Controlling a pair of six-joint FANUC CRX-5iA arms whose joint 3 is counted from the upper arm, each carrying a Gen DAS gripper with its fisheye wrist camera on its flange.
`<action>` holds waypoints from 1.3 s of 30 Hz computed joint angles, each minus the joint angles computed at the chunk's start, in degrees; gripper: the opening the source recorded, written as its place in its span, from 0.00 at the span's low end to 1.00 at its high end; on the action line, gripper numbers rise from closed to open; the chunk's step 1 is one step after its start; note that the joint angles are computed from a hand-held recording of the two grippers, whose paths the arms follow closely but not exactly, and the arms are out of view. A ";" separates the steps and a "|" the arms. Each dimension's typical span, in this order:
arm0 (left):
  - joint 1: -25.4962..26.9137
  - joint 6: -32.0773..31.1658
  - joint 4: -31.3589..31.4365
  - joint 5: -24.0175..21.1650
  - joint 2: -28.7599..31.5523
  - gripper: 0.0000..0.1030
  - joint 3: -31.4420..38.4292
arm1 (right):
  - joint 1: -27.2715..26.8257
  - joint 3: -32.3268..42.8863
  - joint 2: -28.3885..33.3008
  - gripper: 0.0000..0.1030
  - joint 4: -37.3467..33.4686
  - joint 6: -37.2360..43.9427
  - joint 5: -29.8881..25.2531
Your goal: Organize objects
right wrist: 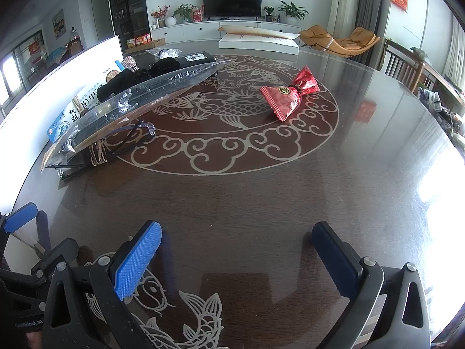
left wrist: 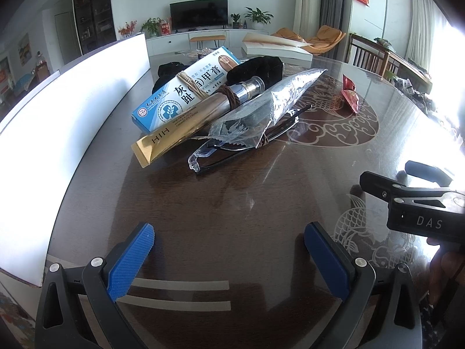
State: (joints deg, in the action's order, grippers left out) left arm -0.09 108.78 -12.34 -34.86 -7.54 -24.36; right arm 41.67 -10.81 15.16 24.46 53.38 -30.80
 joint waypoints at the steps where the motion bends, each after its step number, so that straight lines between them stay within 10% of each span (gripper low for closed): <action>1: 0.40 -1.02 0.74 -0.01 -0.39 1.00 -0.45 | 0.00 0.00 0.00 1.00 0.00 0.00 0.00; 22: 2.35 -4.56 3.07 -0.19 -2.45 1.00 -2.77 | -1.27 2.21 -0.24 1.00 -8.02 6.69 1.18; 32: 2.35 -4.17 2.73 0.62 -2.58 1.00 -3.03 | -10.50 38.74 20.24 0.99 -16.38 9.63 -18.00; 39: 2.38 -4.20 2.72 0.80 -2.66 1.00 -3.13 | -9.78 57.53 32.60 0.72 -16.20 11.78 -29.75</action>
